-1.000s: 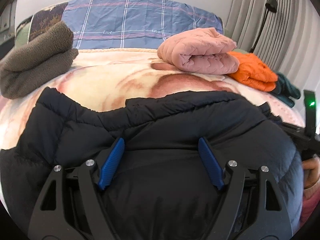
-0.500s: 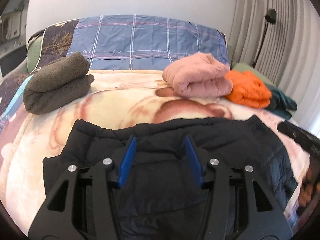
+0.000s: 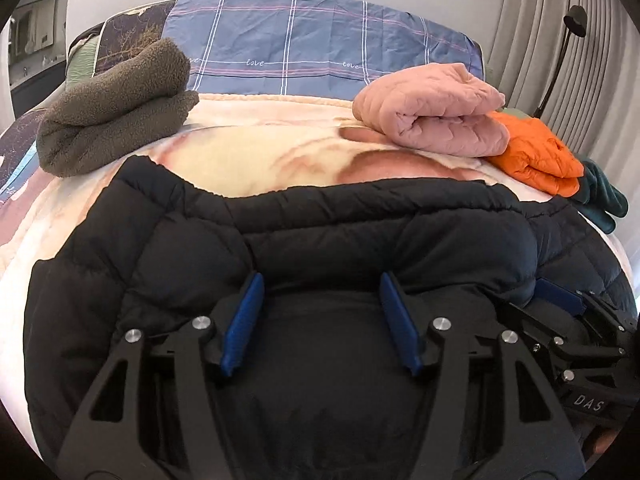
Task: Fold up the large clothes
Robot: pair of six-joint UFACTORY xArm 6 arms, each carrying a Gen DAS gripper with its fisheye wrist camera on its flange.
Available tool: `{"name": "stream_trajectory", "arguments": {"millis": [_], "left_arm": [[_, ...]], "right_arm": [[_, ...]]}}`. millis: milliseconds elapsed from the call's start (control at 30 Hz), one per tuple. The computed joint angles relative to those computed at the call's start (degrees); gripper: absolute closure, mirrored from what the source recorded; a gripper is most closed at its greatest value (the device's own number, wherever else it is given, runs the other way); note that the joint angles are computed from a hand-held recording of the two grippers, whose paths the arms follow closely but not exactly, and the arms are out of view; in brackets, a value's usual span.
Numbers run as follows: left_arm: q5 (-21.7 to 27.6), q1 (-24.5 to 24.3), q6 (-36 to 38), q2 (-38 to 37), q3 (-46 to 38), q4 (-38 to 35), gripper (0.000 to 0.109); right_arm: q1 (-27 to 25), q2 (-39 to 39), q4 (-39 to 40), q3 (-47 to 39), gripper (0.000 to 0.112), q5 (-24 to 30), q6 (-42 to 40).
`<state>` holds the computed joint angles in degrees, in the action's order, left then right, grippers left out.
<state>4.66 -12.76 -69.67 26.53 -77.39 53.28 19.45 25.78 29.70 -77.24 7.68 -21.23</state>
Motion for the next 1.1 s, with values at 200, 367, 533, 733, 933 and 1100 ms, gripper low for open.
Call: {"name": "stream_trajectory", "arguments": {"millis": [200, 367, 533, 733, 933, 1100], "left_arm": [[-1.0, 0.4, -0.1, 0.3, 0.2, 0.2, 0.046], [-1.5, 0.5, 1.2, 0.5, 0.4, -1.0, 0.045], [-1.6, 0.6, -0.2, 0.3, 0.4, 0.7, 0.044], [-1.4, 0.6, -1.1, 0.3, 0.2, 1.7, 0.044], [-2.5, 1.0, -3.4, 0.1, 0.4, 3.5, 0.044], [-3.5, 1.2, -1.5, 0.6, 0.4, 1.0, 0.043]], "right_arm": [[0.1, 0.8, -0.8, 0.3, 0.032, -0.7, 0.7], [-0.1, 0.3, -7.8, 1.5, 0.031, -1.7, 6.9], [-1.1, -1.4, -9.0, -0.9, 0.031, 5.2, 12.0], [-1.6, 1.2, -7.1, -11.1, 0.048, 10.1, 13.6], [-1.5, 14.1, -19.2, -24.6, 0.053, 17.4, 22.4], [-1.1, 14.2, -20.3, -21.4, 0.052, 11.0, 22.4]]}}
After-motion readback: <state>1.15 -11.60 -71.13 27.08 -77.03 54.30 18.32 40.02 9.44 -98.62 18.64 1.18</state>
